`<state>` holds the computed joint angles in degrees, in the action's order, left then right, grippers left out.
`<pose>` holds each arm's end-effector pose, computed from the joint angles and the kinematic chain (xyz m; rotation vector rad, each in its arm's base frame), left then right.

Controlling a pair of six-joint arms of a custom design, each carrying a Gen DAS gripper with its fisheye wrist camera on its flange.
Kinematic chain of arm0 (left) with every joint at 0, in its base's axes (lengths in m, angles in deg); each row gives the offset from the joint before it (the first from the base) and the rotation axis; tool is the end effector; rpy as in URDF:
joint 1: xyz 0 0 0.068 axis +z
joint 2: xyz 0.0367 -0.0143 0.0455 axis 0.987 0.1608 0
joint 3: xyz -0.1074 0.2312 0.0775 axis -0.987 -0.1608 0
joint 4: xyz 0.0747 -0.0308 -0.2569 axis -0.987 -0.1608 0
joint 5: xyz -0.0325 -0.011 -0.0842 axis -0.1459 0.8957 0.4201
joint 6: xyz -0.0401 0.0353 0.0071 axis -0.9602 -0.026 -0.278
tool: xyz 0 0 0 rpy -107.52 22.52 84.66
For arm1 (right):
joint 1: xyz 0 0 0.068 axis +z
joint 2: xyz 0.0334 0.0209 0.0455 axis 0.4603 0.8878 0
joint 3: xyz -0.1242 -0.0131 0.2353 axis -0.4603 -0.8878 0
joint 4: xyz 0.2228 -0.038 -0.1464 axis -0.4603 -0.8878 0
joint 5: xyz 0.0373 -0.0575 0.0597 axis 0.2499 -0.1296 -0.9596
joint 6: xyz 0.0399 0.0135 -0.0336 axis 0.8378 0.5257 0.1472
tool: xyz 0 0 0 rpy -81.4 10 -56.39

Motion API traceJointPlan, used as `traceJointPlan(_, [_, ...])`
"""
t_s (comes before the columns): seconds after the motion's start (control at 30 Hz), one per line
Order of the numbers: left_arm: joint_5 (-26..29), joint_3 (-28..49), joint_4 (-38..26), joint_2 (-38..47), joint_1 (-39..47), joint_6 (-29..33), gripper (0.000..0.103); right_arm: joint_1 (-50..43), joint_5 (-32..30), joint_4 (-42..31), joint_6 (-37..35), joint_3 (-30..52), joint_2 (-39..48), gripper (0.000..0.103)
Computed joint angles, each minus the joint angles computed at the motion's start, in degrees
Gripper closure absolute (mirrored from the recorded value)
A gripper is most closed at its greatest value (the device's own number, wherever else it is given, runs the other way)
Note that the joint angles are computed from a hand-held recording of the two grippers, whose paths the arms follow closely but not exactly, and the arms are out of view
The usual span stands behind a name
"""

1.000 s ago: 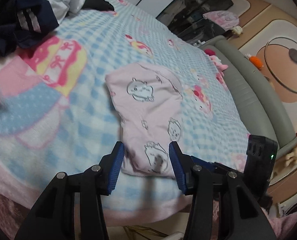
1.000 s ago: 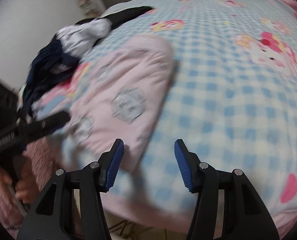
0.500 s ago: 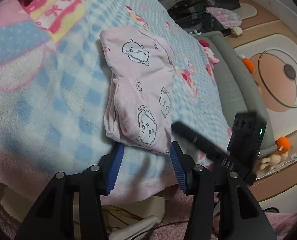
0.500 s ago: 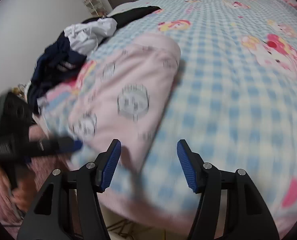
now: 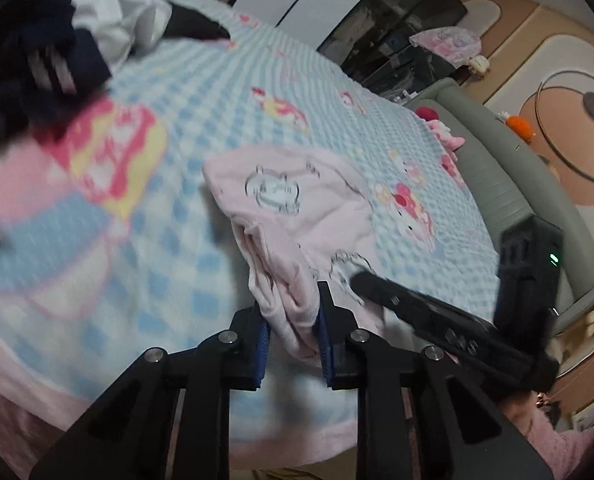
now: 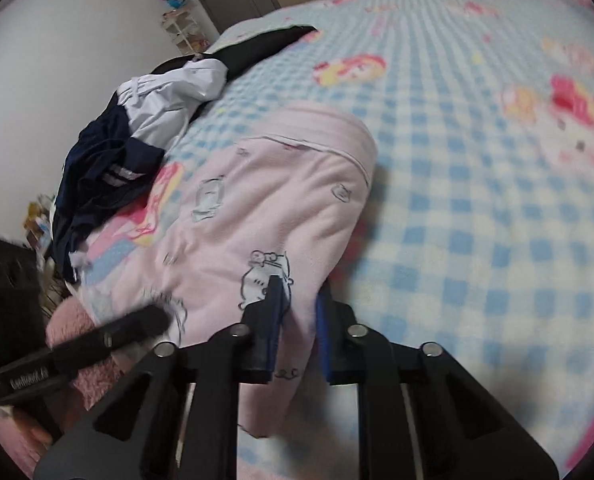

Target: Fold clothes

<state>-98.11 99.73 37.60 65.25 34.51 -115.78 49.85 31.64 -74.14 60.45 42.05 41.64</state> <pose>0.1814 -0.1668 0.1091 -0.6220 2.1967 -0.5358 0.3375 0.1569 0.1247 -0.7890 2.4407 0.7144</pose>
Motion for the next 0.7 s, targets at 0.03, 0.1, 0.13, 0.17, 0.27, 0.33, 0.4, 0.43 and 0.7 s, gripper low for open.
traceJointPlan(0.03, [-0.55, -1.34, -1.78, -3.26, 0.7, -0.02, 0.082, 0.46, -0.45, 0.34, 0.17, -1.61, -1.99, 0.091])
traceJointPlan(0.1, [1.03, -3.63, -2.89, -7.28, 3.95, 1.38, 0.082, 1.77, -1.53, 0.59, 0.65, -4.68, -5.62, 0.092])
traceJointPlan(0.13, [4.56, -5.58, -0.11, -7.97, 6.52, 3.12, 0.082, 3.05, -1.42, 0.01, 0.78, -5.81, -6.64, 0.091])
traceJointPlan(0.17, [9.27, -8.24, 6.06, -6.67, 8.79, 4.04, 0.082, 4.18, 0.58, 1.2, 1.68, -7.36, -7.3, 0.089])
traceJointPlan(0.27, [16.27, -14.46, 23.9, 0.96, 11.06, 0.62, 0.078, 6.41, 6.23, 4.96, 3.79, -11.45, -8.36, 0.084])
traceJointPlan(0.33, [17.96, -16.74, 32.85, 6.45, 11.2, -2.19, 0.064, 5.11, 6.12, 5.6, 3.12, -12.72, -8.44, 0.079])
traceJointPlan(0.4, [17.8, -16.17, 33.67, 7.68, 10.59, -1.93, 0.054, 2.73, 5.36, 5.98, 2.6, -13.79, -9.98, 0.077])
traceJointPlan(0.43, [17.57, -15.57, 33.37, 7.97, 10.23, -1.43, 0.05, 1.52, 6.49, 7.56, 3.63, -14.87, -11.22, 0.075])
traceJointPlan(0.7, [9.46, -4.22, 14.19, 10.54, 4.3, 1.61, 0.052, -5.03, 1.55, 8.3, 7.38, -7.48, -5.11, 0.037])
